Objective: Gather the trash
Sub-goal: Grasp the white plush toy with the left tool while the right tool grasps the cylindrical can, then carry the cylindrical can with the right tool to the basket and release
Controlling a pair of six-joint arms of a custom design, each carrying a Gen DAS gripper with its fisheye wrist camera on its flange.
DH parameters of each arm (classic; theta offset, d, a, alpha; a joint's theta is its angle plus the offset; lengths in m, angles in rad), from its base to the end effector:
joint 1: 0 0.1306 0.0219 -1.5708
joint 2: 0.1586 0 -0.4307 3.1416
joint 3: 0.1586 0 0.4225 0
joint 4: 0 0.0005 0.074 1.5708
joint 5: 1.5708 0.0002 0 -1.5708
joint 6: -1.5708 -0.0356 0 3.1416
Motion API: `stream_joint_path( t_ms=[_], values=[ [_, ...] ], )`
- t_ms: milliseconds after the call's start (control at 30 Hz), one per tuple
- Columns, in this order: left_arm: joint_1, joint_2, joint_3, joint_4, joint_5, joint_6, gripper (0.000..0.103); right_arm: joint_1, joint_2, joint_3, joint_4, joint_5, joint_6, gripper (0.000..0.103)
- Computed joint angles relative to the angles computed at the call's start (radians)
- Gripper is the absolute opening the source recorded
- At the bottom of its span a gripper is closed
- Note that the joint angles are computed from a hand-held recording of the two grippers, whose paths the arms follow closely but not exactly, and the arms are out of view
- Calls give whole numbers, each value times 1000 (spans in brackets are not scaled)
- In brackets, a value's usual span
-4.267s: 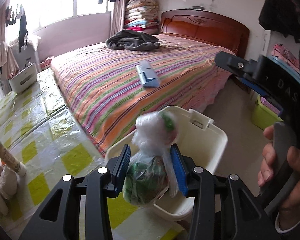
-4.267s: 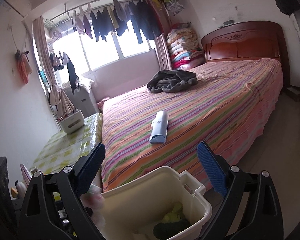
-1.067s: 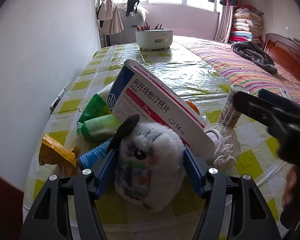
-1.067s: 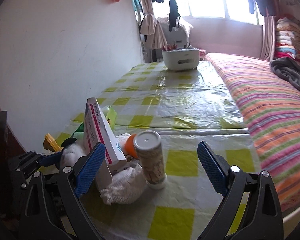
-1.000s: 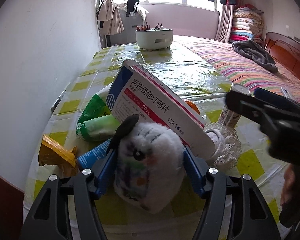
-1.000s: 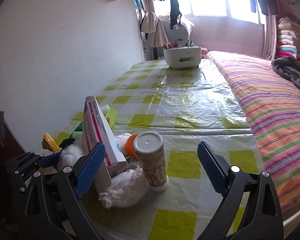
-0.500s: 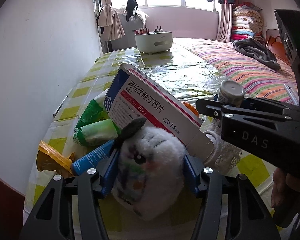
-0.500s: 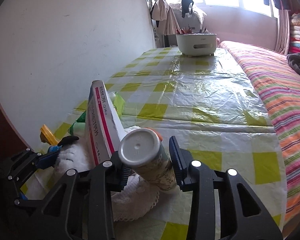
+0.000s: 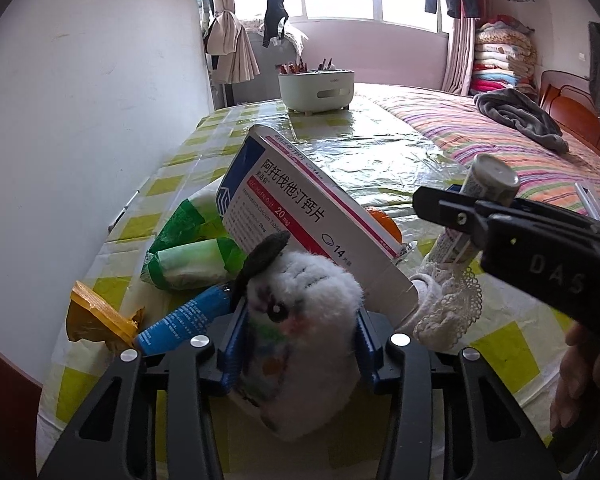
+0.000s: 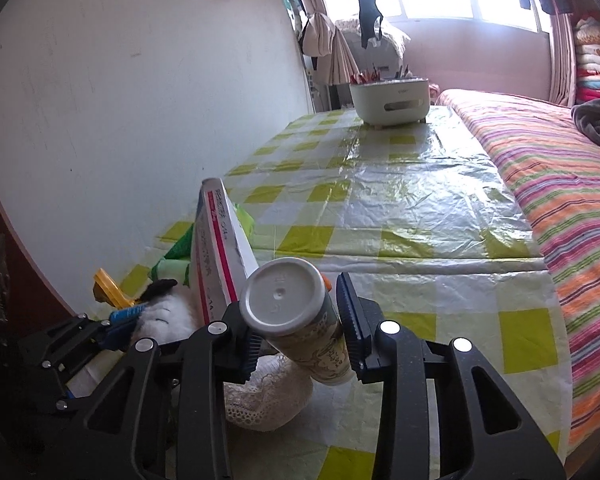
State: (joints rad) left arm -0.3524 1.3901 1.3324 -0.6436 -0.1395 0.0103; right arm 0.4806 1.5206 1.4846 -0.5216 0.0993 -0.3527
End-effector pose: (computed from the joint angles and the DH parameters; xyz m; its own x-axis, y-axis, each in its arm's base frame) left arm 0.4873 -0.1744 0.4662 -0.6080 0.2127 -0.7649 0.2359 0.9683 0.0818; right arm 0.5192 0.2662 0.4855 -0.5735 0.0887 -0.8144 -0.1996 0.9490 0.2439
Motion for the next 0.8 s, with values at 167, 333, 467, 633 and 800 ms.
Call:
stream_joint_path(
  t_ms=[167, 333, 467, 633, 800],
  values=[
    [-9, 1, 1, 9, -8, 13, 38, -5, -28, -24, 29, 5, -10, 33],
    [-17, 3, 3, 14, -7, 19, 38, -10, -56, -48, 56, 4, -17, 33],
    [-22, 0, 1, 20, -3, 19, 37, -9, -69, -59, 68, 12, -18, 32],
    [-18, -11, -3, 27, 17, 26, 37, -13, -84, -70, 74, 16, -20, 32],
    [-21, -18, -4, 36, 33, 29, 37, -9, -103, -83, 75, 32, -22, 31]
  ],
)
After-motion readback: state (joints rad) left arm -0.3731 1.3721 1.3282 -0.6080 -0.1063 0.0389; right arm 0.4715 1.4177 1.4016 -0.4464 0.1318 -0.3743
